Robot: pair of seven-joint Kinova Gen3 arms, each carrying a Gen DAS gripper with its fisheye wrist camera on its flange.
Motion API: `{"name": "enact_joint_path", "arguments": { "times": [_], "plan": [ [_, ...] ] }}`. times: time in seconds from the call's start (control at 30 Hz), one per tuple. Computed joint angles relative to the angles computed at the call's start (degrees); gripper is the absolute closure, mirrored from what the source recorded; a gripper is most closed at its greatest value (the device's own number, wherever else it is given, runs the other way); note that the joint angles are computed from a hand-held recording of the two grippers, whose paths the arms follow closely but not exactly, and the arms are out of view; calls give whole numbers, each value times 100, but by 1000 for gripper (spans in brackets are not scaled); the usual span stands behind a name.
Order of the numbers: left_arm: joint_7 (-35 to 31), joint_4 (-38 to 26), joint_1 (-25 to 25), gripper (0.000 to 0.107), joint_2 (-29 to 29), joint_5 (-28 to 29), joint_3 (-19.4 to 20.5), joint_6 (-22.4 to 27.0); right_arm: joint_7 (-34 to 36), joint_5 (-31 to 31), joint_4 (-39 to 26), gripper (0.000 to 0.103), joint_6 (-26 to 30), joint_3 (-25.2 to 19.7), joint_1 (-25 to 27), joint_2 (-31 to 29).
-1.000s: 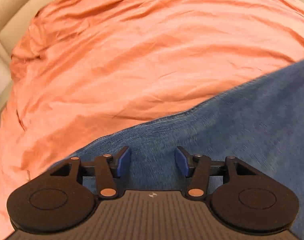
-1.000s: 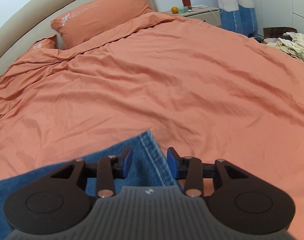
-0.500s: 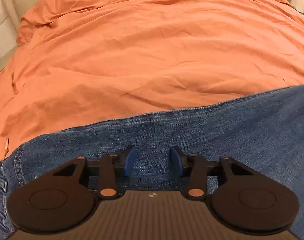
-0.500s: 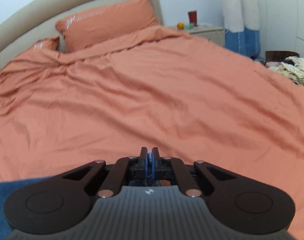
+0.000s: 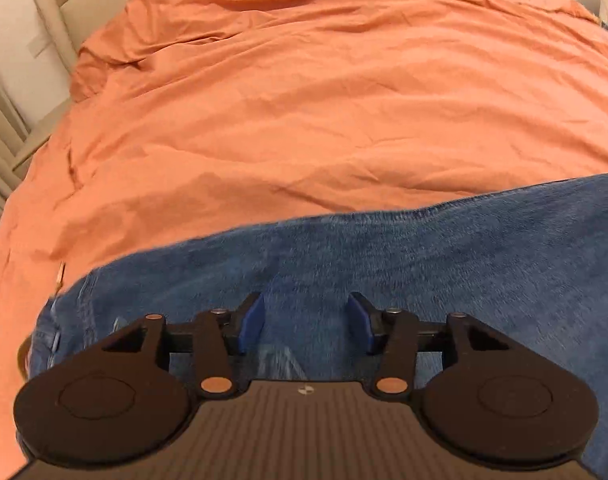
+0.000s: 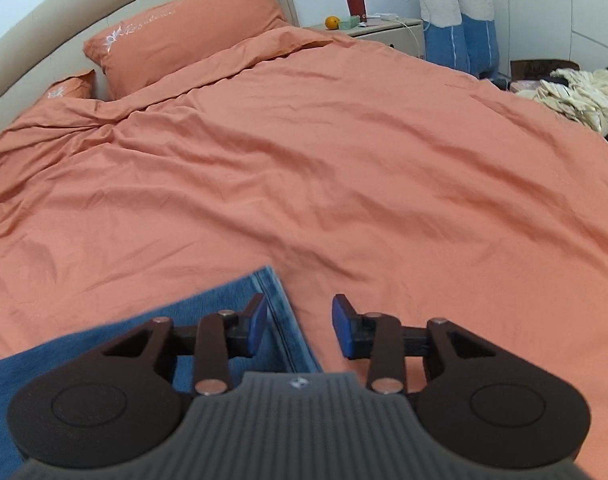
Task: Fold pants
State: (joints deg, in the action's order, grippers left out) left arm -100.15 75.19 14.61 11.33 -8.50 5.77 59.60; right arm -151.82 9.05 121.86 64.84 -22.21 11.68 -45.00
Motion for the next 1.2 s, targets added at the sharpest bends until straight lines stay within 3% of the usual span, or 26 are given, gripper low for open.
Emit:
{"name": "enact_joint_path", "arguments": {
  "times": [0.13, 0.23, 0.33, 0.4, 0.43, 0.47, 0.53, 0.67, 0.87, 0.9, 0.93, 0.97, 1.07, 1.2],
  "plan": [
    [-43, 363, -226, 50, -407, 387, -32, -77, -334, -575, -47, 69, 659, 50, 54, -974],
    [-291, 655, -479, 50, -779, 868, -65, -14, -700, -1157, 82, 69, 841, 199, 233, -1742],
    [-493, 937, -636, 51, -1148, 1140, -112, 106, -914, -1586, 274, 70, 830, 274, 443, -2212],
    [-641, 1060, -722, 51, -1351, 1280, -157, 239, -1026, -1816, 452, 75, 679, 376, 560, -2340],
    [-696, 1118, -759, 51, -1453, 1332, -180, 292, -1072, -1889, 526, 83, 587, 400, 634, -2380],
    [-752, 1164, -797, 51, -1545, 1378, -209, 347, -1088, -1893, 559, 95, 514, 415, 713, -2368],
    [-847, 1206, -869, 51, -1678, 1458, -265, 443, -998, -1778, 507, 103, 445, 330, 815, -2344],
    [-1020, 1242, -1015, 52, -1898, 1696, -429, 671, -644, -1412, 118, 103, 650, -263, 1130, -2060],
    [-1636, 1335, -1098, 52, -2148, 1919, -588, 1108, -721, -1567, 144, 103, 1047, -502, 1305, -1658],
    [-1810, 1349, -1089, 52, -2189, 1980, -622, 1203, -703, -1530, 29, 100, 1169, -569, 1321, -1560],
    [-1964, 1375, -1080, 52, -2238, 2029, -644, 1279, -701, -1456, -129, 87, 1335, -679, 1296, -1478],
    [-2088, 1402, -1071, 52, -2277, 2085, -662, 1363, -605, -1437, -264, 81, 1408, -740, 1259, -1451],
    [-2352, 1572, -1069, 52, -2388, 2476, -791, 1587, -396, -1487, -657, 81, 1578, -999, 1084, -1353],
    [-2039, 2062, -1092, 51, -2635, 2628, -622, 1243, -175, -1720, -1058, 79, 1786, -1535, 1112, -1249]
  ]
}}
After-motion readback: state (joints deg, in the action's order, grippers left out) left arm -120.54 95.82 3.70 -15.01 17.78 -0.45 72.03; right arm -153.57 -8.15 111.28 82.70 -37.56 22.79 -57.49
